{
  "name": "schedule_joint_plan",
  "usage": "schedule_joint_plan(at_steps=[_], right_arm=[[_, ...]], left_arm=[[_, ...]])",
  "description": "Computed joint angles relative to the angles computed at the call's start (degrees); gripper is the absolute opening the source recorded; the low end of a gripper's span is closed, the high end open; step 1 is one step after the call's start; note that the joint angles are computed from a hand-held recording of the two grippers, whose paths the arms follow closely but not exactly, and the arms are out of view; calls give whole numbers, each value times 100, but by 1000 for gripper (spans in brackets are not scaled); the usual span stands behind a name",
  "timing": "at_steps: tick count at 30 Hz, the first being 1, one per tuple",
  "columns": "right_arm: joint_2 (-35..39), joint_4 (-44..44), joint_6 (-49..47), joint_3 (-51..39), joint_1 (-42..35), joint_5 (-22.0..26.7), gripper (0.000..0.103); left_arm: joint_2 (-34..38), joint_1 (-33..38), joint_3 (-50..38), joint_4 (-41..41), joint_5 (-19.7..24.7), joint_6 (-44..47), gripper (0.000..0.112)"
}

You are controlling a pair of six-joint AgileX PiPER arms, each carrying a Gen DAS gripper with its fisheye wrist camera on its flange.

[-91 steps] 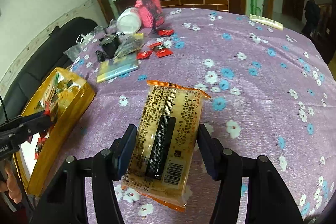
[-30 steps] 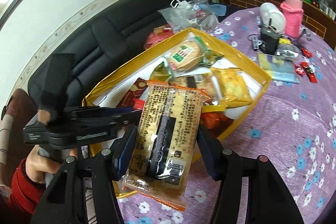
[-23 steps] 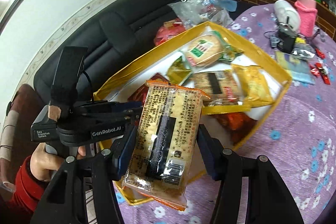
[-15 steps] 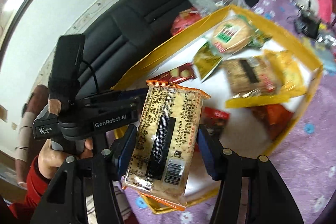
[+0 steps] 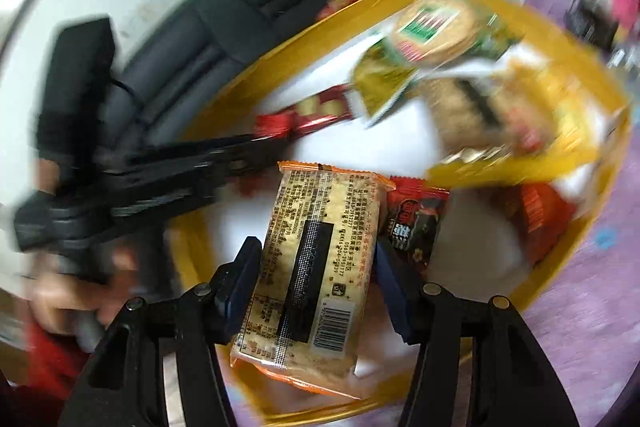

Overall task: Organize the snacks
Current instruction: 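Lower the cracker pack into the box with the right tool while the left tool releases the red candy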

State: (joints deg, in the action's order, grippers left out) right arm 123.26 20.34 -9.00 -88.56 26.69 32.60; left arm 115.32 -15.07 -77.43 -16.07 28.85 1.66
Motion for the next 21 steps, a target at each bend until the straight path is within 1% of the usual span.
schedule_joint_plan(at_steps=[1,2,5,8,14,18,21], right_arm=[[-2,-434,317,8,68,-100,57],[24,-638,481,-26,94,-112,57],[62,-502,306,-80,75,-66,57],[42,-183,-100,-75,25,71,56],[140,-495,165,-205,158,97,56],[165,-487,192,-191,164,67,56],[31,-492,128,6,182,-118,56]], left_arm=[[7,-34,0,79,4,-38,32],[18,-63,0,135,11,-53,32],[23,-206,-2,543,13,-309,32],[20,-242,-24,425,113,-151,32],[-21,-304,29,559,158,-219,32],[-37,-299,63,528,123,-222,32],[-35,-302,60,521,122,-242,33]])
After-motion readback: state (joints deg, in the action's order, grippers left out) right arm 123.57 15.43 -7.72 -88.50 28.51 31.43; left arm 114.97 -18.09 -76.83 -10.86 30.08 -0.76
